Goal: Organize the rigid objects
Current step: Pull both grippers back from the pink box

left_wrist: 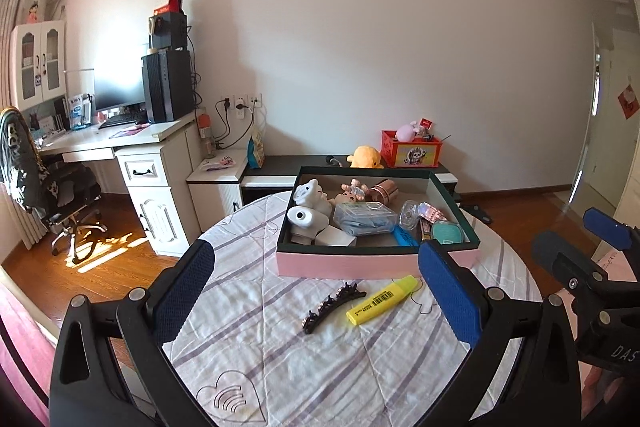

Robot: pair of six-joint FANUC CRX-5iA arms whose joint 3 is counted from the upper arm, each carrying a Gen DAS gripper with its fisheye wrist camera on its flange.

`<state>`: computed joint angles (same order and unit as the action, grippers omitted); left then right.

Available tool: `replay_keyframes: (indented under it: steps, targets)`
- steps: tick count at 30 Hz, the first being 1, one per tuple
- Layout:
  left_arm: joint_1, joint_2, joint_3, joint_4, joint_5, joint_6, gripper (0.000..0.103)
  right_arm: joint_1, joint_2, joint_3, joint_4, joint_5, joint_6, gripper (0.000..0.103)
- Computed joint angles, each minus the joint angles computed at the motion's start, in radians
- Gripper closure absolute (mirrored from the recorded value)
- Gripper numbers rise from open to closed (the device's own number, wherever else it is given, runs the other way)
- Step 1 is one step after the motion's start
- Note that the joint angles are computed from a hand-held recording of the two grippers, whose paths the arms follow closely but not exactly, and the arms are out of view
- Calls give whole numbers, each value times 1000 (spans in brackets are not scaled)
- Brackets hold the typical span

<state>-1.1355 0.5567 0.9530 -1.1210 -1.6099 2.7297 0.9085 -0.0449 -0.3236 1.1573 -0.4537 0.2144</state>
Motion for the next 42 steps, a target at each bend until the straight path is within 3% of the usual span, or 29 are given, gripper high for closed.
replay_keyframes:
  steps: [9,24,29,42]
  targets:
    - [-137,24,64,-152,-137,-17,0,76,-136,-116,117,-43,-115,0]
    - [-215,27,80,-254,-179,-22,0,141,-215,-163,198,-108,-178,0]
    - [-180,13,46,-189,-145,-15,0,128,-193,-149,146,-97,-141,0]
    - [58,3,-92,182,-5,2,0,27,-24,-49,-153,-84,58,0]
